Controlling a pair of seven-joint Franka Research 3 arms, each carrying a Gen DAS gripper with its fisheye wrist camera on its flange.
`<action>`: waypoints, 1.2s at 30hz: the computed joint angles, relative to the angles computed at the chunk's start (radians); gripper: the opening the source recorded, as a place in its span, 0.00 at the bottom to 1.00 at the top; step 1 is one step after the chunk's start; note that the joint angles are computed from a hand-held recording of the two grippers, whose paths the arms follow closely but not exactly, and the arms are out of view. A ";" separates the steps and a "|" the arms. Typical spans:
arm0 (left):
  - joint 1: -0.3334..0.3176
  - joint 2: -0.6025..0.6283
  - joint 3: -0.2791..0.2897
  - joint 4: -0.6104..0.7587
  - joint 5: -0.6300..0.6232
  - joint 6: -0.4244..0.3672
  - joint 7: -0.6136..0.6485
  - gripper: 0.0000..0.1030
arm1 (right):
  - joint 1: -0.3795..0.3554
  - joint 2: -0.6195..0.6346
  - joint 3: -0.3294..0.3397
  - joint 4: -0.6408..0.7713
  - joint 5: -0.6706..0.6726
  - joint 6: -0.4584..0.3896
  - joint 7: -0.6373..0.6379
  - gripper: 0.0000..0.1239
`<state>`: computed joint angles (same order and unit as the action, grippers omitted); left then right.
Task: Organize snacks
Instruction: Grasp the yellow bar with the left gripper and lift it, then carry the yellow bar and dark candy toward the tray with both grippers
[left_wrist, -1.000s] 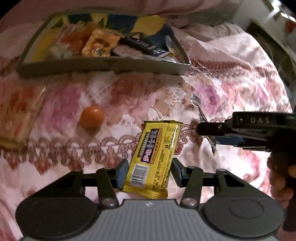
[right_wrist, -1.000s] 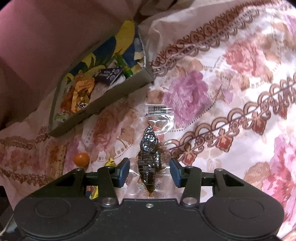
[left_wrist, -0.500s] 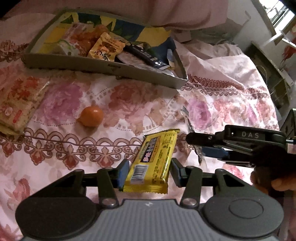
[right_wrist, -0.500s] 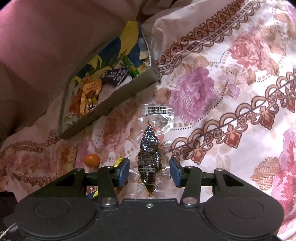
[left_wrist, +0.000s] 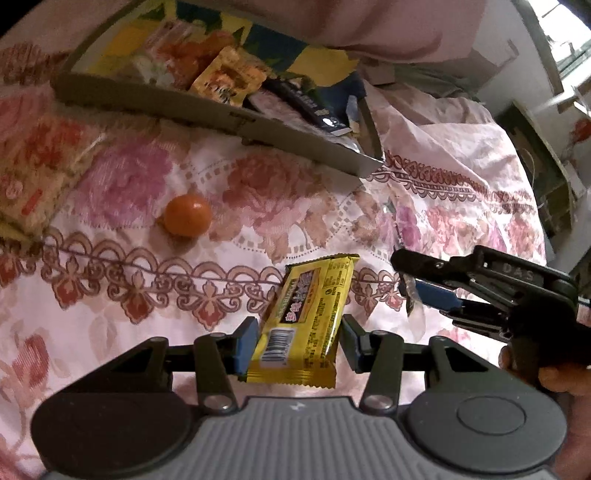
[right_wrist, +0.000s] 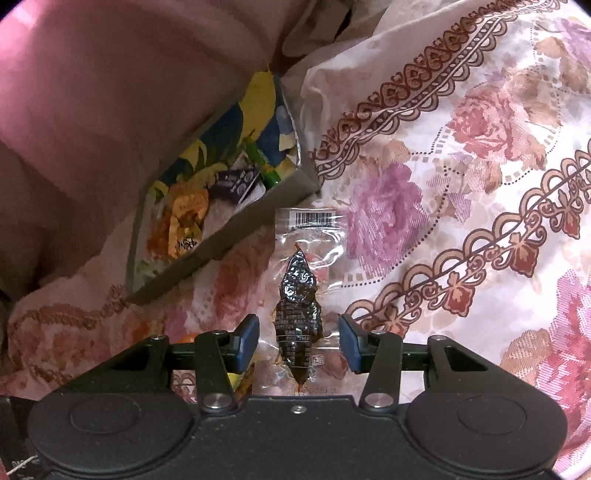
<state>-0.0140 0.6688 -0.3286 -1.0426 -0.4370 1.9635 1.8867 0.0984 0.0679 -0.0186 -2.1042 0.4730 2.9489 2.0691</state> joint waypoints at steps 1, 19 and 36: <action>0.002 0.006 -0.001 0.009 -0.005 -0.008 -0.009 0.50 | 0.000 0.000 -0.001 0.000 -0.003 -0.001 0.004 0.40; 0.036 0.077 -0.031 0.118 -0.109 -0.074 -0.096 0.24 | 0.009 -0.007 -0.006 -0.015 -0.075 0.039 0.054 0.40; -0.042 -0.014 0.033 -0.021 0.125 0.075 0.031 0.62 | 0.001 0.005 0.008 0.002 0.019 0.022 -0.040 0.40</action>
<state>-0.0563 0.6553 -0.2957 -1.0640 -0.3116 2.0384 1.9177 0.0996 0.0731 -0.0108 -2.1019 0.4916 2.9707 2.0292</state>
